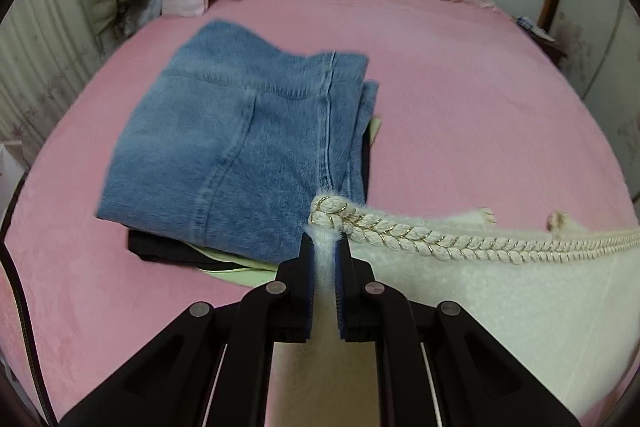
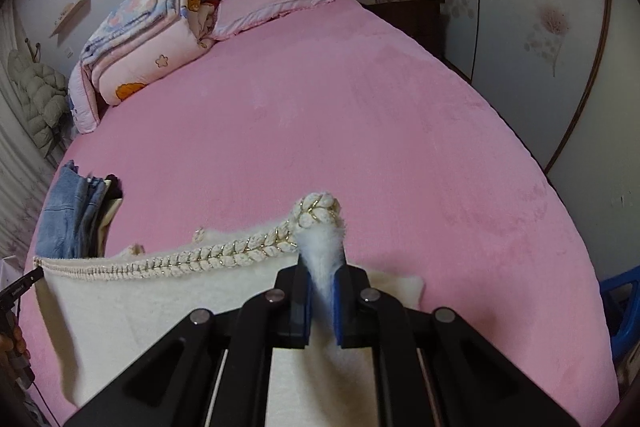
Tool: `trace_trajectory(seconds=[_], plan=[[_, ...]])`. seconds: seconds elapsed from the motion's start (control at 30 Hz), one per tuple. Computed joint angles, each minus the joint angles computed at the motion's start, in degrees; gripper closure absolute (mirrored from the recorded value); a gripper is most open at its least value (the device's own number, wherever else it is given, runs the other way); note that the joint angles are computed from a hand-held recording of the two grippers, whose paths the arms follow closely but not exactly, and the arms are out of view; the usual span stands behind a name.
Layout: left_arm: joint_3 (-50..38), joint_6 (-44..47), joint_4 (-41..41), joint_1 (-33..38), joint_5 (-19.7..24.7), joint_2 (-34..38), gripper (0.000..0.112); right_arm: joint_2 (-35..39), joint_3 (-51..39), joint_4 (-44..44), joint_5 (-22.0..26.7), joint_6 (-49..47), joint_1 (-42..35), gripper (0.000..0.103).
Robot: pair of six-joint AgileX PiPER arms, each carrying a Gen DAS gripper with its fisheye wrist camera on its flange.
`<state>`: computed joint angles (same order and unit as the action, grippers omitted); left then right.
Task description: Fold large clothes
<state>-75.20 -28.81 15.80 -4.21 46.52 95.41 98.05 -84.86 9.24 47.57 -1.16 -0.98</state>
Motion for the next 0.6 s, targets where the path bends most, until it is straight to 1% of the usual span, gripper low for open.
trace_trajectory(seconds=[0.07,0.1,0.17,0.27,0.33,0.4,0.47,0.5,0.53,0.57,0.6], plan=[[-0.8,-2.13,0.51,0.32,-1.07,3.98,0.105,4.62,-2.38,-2.99,0.23,1.99,1.07,0.096],[-0.65,-4.07,1.69,0.19,-2.2,5.82,0.105,7.77,-4.31,-5.08,1.1,3.72,1.93,0.096],[0.56,-8.27,5.77,-0.84,-4.95,7.48,0.105,11.75,-5.72,-8.44,0.93,5.96,3.07,0.096],[1.91,-15.12,14.58,-3.23,-7.01,9.25,0.103,16.87,-7.27,-14.07,0.81,9.52,5.08,0.096],[3.21,-19.21,20.54,-4.7,-7.7,9.81,0.098,18.18,-7.13,-17.27,0.14,11.5,6.4,0.096],[4.82,-24.65,27.84,-6.69,-7.39,10.08,0.095,18.29,-6.19,-20.03,-1.02,13.82,7.51,0.095],[5.94,-29.38,34.13,-8.97,-5.47,10.24,0.091,18.16,-5.67,-22.14,-1.54,15.32,8.29,0.094],[6.42,-31.87,37.29,-10.11,-3.78,10.25,0.085,17.93,-5.37,-23.04,-1.61,15.87,8.71,0.093],[6.5,-33.29,38.95,-10.85,-2.5,10.38,0.079,17.67,-5.12,-24.22,-1.52,16.27,9.24,0.092],[6.32,-33.99,39.65,-11.39,-1.06,10.37,0.075,17.25,-4.58,-25.8,-1.49,16.6,9.85,0.091],[5.92,-34.02,39.46,-11.88,0.4,10.17,0.064,16.08,-3.49,-27.32,-1.22,16.84,10.6,0.086]])
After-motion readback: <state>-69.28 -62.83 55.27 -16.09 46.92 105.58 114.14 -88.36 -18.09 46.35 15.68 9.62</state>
